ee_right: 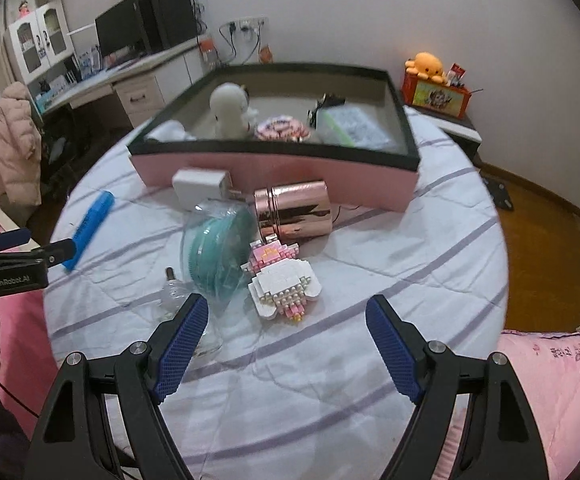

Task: Organize rigid objects
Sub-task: 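Grasp the blue highlighter with the left gripper while the right grasps the white-and-pink block figure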

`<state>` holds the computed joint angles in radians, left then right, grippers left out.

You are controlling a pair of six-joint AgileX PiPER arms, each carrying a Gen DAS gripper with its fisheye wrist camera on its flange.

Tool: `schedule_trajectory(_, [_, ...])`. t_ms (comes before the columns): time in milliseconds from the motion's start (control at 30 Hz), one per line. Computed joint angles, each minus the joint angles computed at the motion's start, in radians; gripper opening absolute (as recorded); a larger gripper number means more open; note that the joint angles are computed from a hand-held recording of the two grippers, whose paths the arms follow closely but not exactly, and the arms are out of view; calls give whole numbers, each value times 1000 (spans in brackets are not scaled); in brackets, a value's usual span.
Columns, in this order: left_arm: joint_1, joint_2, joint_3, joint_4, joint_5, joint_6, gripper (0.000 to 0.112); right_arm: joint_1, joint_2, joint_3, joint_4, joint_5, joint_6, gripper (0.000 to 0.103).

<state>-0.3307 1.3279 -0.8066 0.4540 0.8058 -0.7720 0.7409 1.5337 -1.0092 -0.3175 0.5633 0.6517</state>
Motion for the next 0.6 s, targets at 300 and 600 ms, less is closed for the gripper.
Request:
schedule_trajectory(300, [94, 118, 3, -107, -166, 149, 102, -52, 149, -57, 62, -27, -69, 67])
schedule_trajectory(600, [65, 61, 30, -96, -205, 156, 26, -37, 122, -36, 75, -49, -75, 50])
